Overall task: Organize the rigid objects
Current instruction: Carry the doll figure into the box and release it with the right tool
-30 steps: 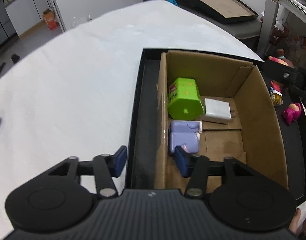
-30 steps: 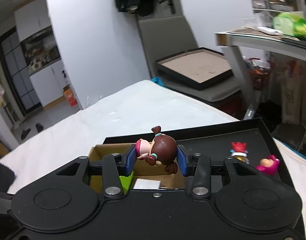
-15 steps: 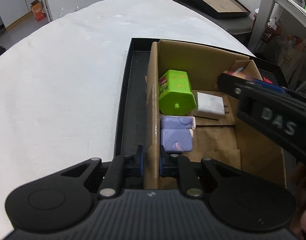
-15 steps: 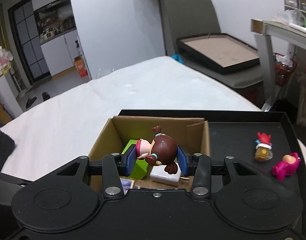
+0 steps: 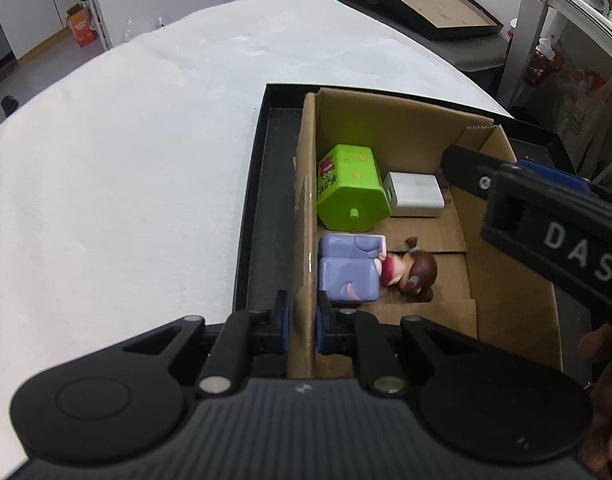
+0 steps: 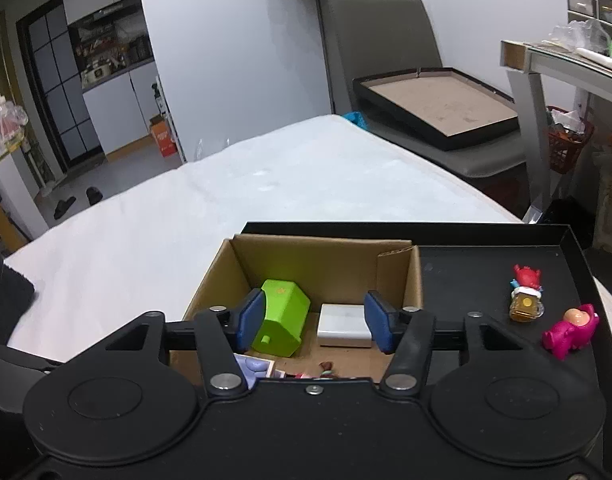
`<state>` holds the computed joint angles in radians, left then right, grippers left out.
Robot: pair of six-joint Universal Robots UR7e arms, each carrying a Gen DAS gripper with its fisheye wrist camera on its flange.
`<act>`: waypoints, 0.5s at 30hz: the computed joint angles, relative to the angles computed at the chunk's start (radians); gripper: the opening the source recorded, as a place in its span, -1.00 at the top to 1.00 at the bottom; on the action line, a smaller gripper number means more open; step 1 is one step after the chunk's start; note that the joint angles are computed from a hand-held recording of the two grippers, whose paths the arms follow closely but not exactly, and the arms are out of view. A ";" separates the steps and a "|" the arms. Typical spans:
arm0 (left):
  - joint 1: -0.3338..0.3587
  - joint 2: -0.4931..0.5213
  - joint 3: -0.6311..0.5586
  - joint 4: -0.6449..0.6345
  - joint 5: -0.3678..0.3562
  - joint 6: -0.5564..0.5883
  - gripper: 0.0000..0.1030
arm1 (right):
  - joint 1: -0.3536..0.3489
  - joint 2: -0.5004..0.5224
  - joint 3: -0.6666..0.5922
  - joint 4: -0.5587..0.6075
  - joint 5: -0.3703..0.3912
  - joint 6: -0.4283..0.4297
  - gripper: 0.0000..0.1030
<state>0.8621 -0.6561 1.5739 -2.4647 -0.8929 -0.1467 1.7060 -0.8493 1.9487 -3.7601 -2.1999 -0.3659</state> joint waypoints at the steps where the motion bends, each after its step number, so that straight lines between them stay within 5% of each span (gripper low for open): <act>1: -0.003 0.000 -0.001 0.002 0.005 -0.003 0.77 | -0.001 -0.003 0.003 -0.008 0.003 0.001 -0.13; 15: -0.062 0.009 -0.004 0.039 0.111 -0.030 0.70 | -0.028 -0.061 0.051 -0.118 0.038 0.053 -0.29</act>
